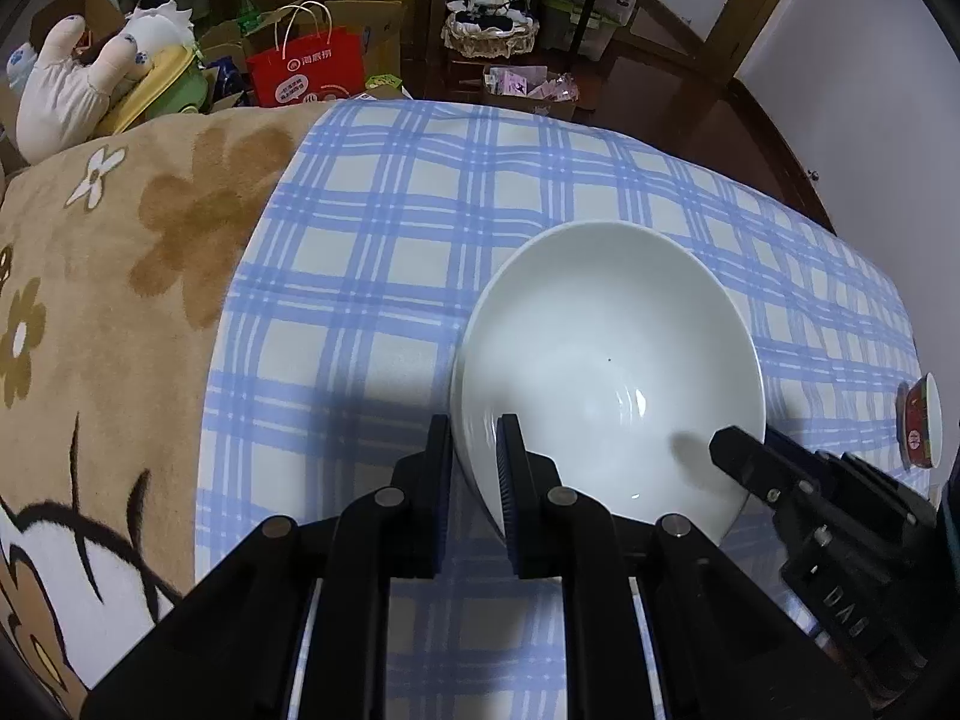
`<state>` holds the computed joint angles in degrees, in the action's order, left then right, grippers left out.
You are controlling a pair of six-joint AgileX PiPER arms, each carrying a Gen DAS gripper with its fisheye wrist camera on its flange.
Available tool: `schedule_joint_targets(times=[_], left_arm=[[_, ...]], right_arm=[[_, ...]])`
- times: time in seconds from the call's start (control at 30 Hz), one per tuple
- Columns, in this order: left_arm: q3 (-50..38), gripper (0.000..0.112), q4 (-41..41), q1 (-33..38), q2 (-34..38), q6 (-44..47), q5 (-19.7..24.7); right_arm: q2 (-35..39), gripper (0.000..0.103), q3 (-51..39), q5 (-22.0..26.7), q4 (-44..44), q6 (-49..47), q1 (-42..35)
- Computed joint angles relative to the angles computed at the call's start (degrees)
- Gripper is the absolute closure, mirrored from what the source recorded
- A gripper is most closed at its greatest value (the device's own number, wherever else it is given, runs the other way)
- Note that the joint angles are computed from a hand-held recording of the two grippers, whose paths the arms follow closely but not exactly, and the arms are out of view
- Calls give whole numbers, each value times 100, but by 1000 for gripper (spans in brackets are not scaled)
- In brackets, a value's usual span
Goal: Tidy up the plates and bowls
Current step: 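Close the left tool on the white bowl rim while the right tool grips its opposite rim, then lift the white bowl with both tools and carry it toward the plate stack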
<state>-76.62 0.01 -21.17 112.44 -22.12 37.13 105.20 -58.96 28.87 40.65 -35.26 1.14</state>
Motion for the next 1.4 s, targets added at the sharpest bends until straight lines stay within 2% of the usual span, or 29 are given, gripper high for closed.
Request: schedule_joint_targets(times=[0.27, 0.43, 0.6, 0.9, 1.23, 1.4], left_arm=[[324, 97, 2, -302, -535, -107, 204], [589, 97, 161, -753, -1064, -563, 249], [671, 97, 572, -1339, -1503, -1218, 424], [761, 96, 994, -2217, -1959, -2056, 831], [1079, 96, 1370, -2933, -2272, -2901, 939], [1284, 96, 1404, -3126, -2250, -3087, 864]], right_arm=[[-978, 85, 786, 210, 630, -733, -537], [-1780, 85, 1131, 524, 623, -940, -1003], [-2684, 85, 1461, 993, 389, -997, -1597], [-3817, 85, 1841, 1998, 427, -1489, -2806], [-4403, 85, 2239, 2846, 534, -2201, -3954], [-4488, 85, 2500, 2989, 567, -2571, -4287]])
